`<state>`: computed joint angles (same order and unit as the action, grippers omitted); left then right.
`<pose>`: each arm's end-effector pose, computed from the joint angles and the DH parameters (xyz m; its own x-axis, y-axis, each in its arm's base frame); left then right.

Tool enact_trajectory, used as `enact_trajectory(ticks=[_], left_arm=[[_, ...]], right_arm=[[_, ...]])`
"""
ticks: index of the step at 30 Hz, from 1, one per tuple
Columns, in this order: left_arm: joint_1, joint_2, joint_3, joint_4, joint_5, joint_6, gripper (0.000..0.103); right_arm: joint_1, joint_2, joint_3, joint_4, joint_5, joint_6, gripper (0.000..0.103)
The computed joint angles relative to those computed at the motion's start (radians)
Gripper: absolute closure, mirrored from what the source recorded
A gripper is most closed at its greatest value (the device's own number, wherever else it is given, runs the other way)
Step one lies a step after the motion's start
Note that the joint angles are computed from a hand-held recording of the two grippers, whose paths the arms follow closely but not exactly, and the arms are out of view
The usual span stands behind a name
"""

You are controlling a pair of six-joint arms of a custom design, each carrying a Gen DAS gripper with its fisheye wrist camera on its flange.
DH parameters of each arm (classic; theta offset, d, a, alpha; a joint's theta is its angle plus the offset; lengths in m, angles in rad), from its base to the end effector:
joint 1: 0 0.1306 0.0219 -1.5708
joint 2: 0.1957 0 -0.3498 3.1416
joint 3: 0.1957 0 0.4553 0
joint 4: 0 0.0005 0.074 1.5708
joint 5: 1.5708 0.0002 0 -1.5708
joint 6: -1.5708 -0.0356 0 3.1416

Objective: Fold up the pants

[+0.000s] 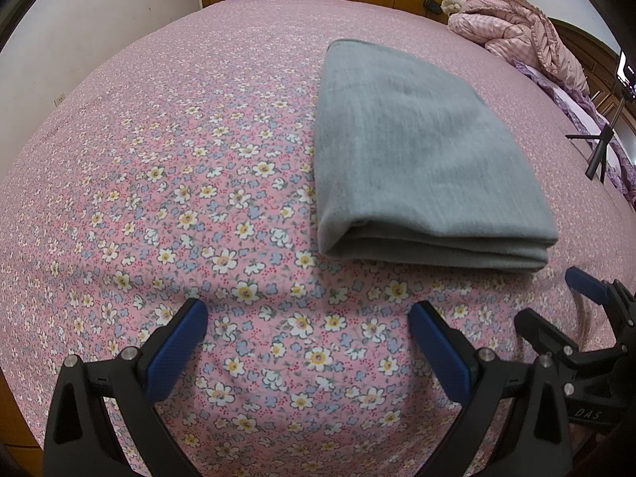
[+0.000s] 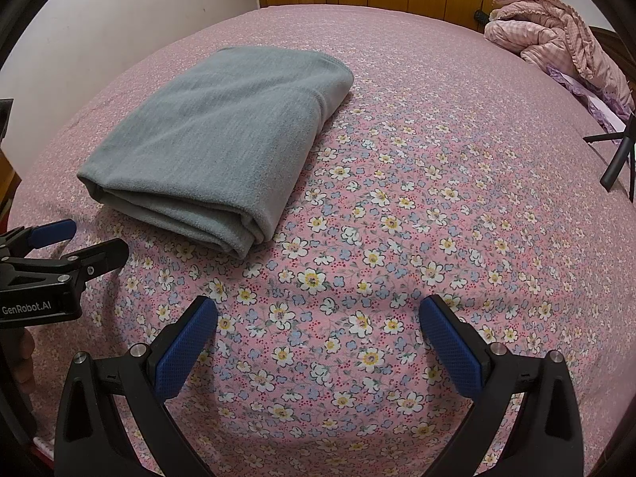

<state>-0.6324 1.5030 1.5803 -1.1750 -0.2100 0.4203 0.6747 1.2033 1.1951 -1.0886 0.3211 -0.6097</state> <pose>0.4637 -0.3313 0.4157 -0.8601 0.1356 -0.4917 0.1649 0.9862 -0.0165 0.3715 0.2822 0.3755 -0.8446 0.0202 -0.5350 0.0042 0.9995 0.0311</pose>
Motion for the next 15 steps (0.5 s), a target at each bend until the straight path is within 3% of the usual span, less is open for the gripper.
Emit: enact_trajectory(ticks=[15], left_arm=[[-0.001,0.000,0.001,-0.001,-0.001,0.002,0.000]], right_arm=[[0.000,-0.002,-0.003,0.002,0.001,0.001,0.000]])
